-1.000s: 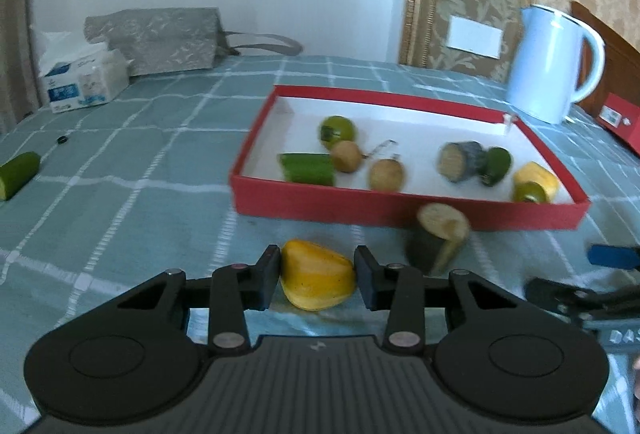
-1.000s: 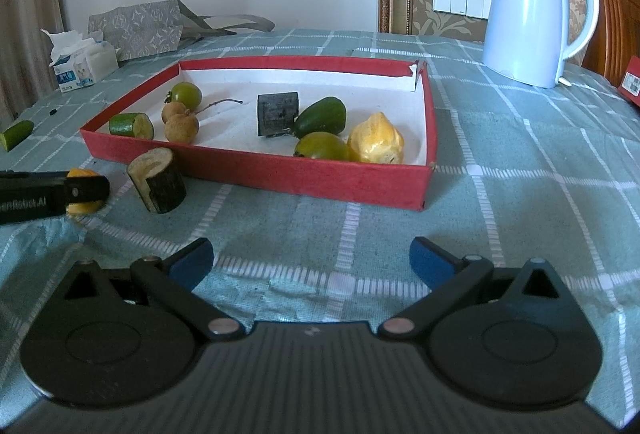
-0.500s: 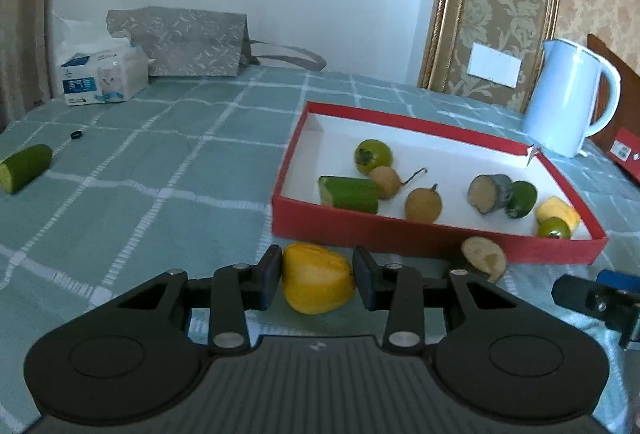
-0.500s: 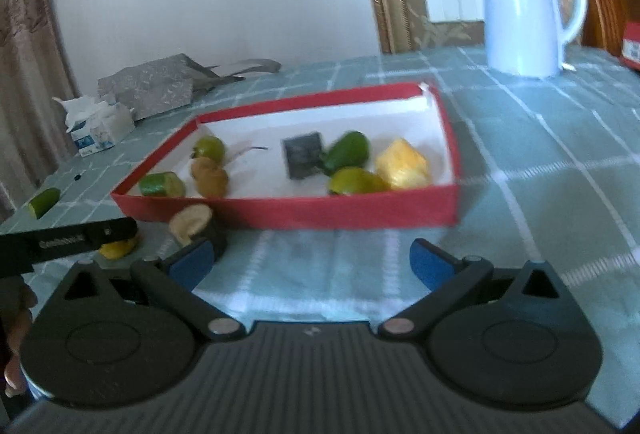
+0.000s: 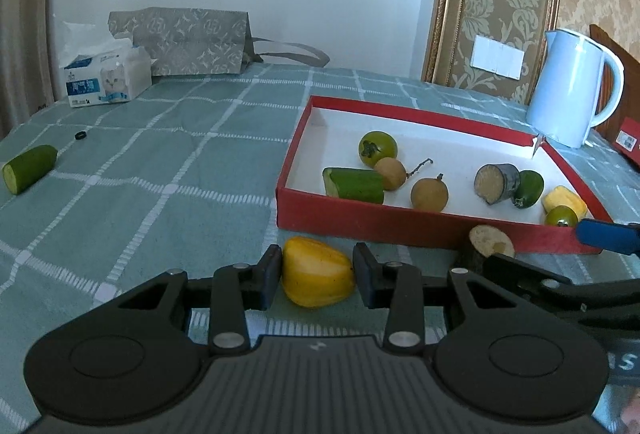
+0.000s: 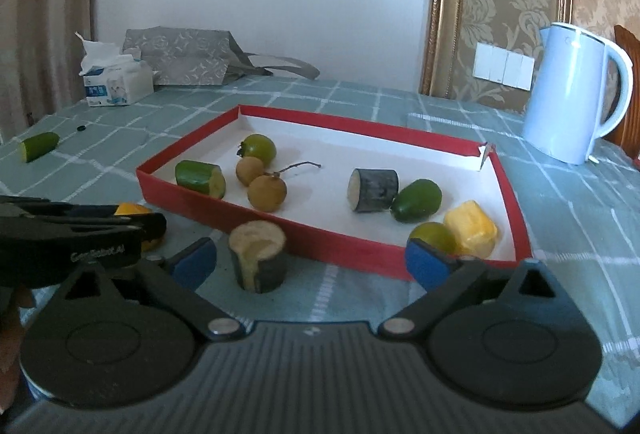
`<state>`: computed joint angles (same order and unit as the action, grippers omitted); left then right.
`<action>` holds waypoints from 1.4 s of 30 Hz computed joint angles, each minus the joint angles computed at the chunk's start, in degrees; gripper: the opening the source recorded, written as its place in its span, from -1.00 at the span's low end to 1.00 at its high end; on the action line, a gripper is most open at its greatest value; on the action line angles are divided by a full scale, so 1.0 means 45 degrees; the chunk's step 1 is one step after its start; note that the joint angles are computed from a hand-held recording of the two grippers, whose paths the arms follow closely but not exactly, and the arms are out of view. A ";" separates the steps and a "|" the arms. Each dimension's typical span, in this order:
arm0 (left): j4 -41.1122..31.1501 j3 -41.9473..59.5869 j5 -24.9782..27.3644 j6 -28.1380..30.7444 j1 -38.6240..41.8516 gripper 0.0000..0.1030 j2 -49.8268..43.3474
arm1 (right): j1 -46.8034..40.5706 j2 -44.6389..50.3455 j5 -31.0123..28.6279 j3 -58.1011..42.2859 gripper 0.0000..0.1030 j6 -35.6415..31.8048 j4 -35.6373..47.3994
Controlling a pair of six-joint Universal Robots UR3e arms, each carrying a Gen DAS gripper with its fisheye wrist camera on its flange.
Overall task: Organize fruits
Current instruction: 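Grasp the cut eggplant chunk with the right tool while the left tool holds the pepper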
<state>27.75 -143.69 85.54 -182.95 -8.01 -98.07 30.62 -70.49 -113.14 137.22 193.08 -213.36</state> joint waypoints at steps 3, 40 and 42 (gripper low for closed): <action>0.0084 0.0021 0.0088 0.0035 -0.0063 -0.26 -0.0085 | -0.0078 0.0209 0.0143 -0.0233 0.87 0.0037 0.0103; -0.0039 -0.0172 -0.0137 0.0085 0.0105 -0.26 0.0065 | -0.0525 0.0124 0.0910 0.0633 -0.40 0.0765 -0.0215; -0.0040 -0.0171 -0.0146 0.0071 0.0105 -0.26 0.0066 | -0.0567 -0.0081 0.0696 0.1190 -0.40 0.0635 -0.0674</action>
